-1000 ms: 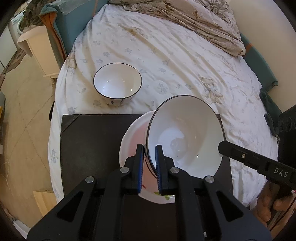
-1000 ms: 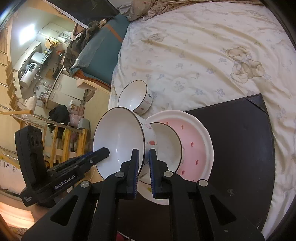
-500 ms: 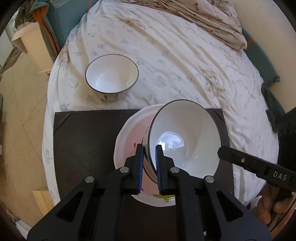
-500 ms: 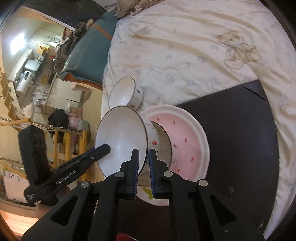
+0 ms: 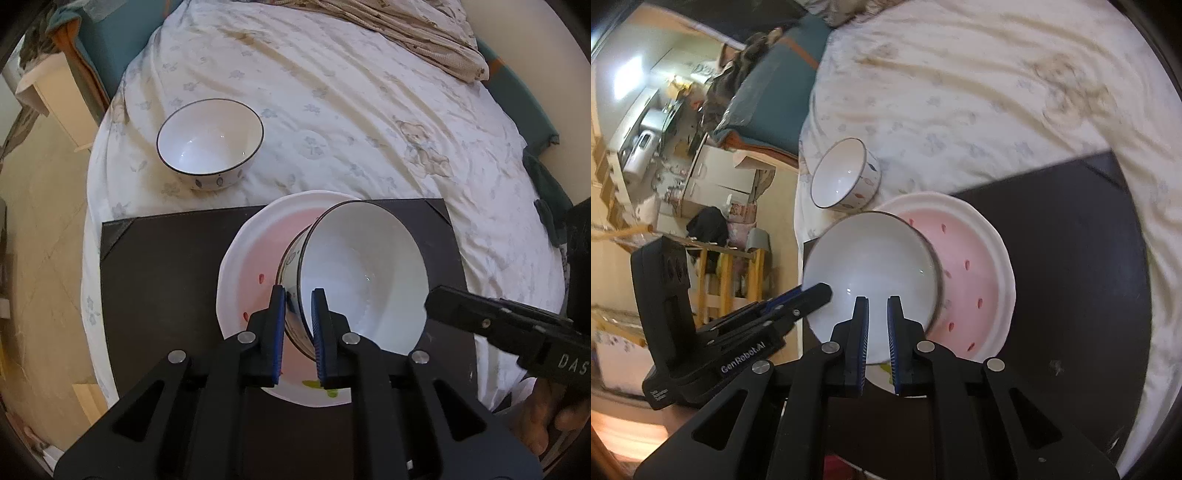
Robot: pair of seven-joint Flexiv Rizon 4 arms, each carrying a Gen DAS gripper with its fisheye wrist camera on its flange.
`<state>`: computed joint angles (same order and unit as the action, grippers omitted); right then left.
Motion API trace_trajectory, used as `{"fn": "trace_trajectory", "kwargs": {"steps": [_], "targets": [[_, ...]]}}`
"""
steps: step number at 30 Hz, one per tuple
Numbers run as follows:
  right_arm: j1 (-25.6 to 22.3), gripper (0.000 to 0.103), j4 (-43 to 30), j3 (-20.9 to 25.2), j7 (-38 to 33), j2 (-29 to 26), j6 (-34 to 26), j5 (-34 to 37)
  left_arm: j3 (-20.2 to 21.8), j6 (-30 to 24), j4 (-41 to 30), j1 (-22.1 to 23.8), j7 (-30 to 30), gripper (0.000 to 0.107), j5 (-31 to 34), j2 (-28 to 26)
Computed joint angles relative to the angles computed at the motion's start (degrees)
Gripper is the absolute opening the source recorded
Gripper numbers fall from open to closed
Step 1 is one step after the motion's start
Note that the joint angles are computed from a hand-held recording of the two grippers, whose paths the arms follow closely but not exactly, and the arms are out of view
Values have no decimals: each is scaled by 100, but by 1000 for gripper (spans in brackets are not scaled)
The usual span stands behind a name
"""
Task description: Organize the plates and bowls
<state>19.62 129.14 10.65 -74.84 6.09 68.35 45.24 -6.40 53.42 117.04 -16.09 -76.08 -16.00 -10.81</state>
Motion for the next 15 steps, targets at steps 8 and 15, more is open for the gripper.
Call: {"fn": "trace_trajectory", "kwargs": {"steps": [8,15], "targets": [[-60,16,205,120,672,-13,306,-661,-29,-173,14,164,32,11,-539,-51],[-113,16,379,65,1217,54,152,-1389,-36,-354,17,229,61,11,-935,-109]]}}
